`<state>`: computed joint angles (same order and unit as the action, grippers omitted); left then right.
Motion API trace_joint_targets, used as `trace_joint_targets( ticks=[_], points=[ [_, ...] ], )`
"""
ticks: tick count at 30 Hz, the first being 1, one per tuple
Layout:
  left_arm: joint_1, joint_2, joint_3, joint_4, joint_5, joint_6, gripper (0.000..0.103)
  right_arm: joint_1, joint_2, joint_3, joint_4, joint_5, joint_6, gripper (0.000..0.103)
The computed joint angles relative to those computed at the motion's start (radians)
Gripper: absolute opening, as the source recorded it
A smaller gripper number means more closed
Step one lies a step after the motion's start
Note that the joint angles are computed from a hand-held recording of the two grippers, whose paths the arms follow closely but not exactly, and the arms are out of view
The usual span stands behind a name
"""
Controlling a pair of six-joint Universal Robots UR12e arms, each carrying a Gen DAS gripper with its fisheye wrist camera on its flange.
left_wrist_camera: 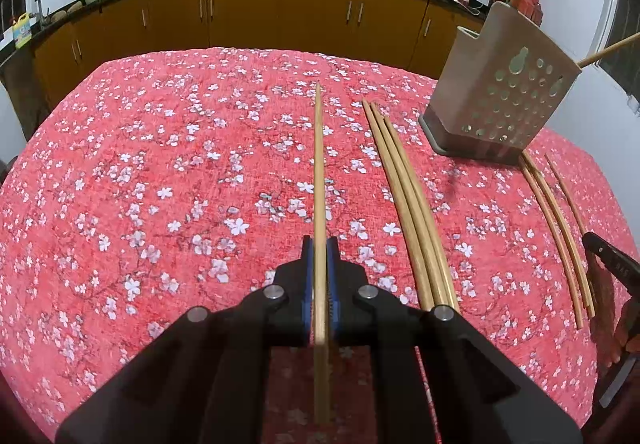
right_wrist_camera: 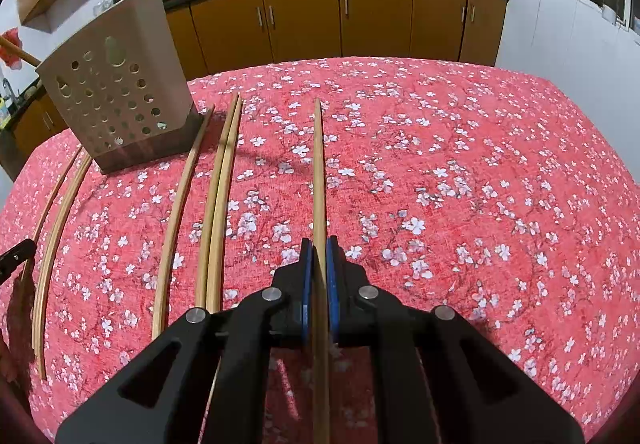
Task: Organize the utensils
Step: 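Grasp another chopstick with the left tool while the right tool grasps one too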
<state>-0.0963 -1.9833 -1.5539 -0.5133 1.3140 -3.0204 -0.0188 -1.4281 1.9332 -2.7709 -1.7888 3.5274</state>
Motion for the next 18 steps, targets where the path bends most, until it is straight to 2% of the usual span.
trace_joint_targets(
  ticks=[7,18],
  points=[
    [0.011,0.003,-0.003,-0.005,-0.037,-0.027,0.009,0.000,0.001,-0.003,0.005,-0.005,-0.006,0.009],
    [0.014,0.006,-0.003,-0.008,-0.049,-0.042,0.010,-0.006,-0.002,0.000,0.000,0.013,0.004,0.009]
  ],
)
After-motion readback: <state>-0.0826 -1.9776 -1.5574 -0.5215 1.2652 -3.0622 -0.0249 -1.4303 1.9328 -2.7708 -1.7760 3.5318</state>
